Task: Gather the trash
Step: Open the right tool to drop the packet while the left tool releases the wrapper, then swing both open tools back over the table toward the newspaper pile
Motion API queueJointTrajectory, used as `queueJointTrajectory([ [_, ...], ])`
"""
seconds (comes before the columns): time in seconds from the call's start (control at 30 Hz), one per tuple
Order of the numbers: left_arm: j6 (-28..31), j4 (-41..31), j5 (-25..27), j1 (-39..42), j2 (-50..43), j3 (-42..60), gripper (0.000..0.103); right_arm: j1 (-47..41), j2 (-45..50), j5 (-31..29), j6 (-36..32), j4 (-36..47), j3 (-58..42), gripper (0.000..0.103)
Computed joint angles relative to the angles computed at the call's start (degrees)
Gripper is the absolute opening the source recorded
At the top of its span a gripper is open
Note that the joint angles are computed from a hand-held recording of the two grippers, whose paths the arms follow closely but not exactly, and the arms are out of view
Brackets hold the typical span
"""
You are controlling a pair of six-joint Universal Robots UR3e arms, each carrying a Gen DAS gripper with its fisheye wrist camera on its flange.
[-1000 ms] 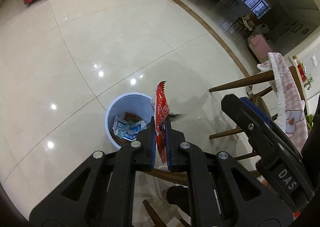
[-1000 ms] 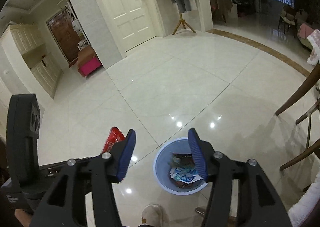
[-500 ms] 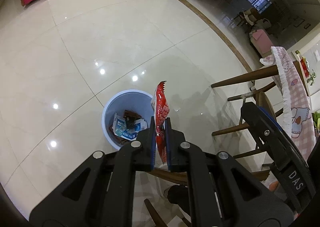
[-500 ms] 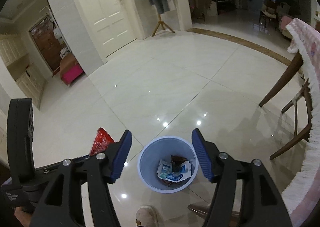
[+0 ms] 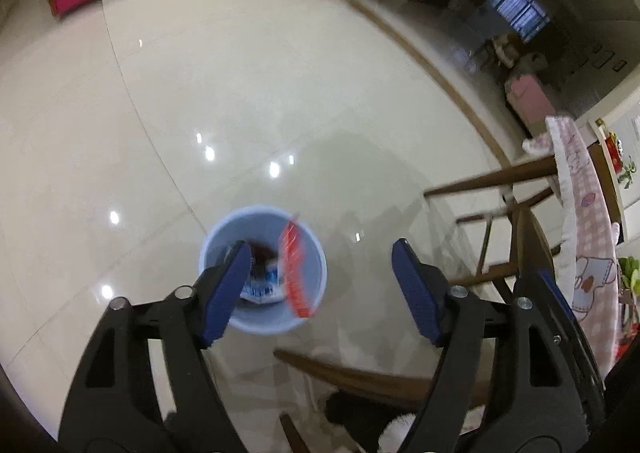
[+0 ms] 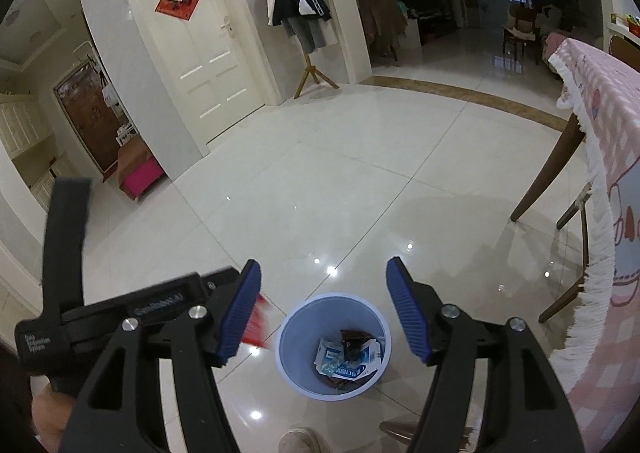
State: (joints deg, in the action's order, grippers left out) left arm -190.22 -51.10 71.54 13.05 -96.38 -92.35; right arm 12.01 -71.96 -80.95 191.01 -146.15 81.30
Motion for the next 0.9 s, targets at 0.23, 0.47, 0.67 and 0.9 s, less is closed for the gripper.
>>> queueJointTrajectory([
  [0.23,1.0,-3.0,0.7,-1.0,3.9,0.0,0.072,-1.7,-3.6,1.1,0.4,0.6,2.4,0.064],
  [0.47,1.2,-6.3,2.5,-3.7,9.3,3.0,0.072,-3.5,-10.0,2.8,1.1,2.3,4.9,0.065],
  [0.67,-0.3,-8.8,5.1,-8.5,12.8,8.8,0.072,-8.7,-20.3,5.9,-0.3,5.8,7.3,0.069],
  [0.9,-2.9,-10.8,12.3,-22.9,6.5,23.2,0.076,-31.6,-39.9,19.2,-7.9,18.6,12.9,0.07],
])
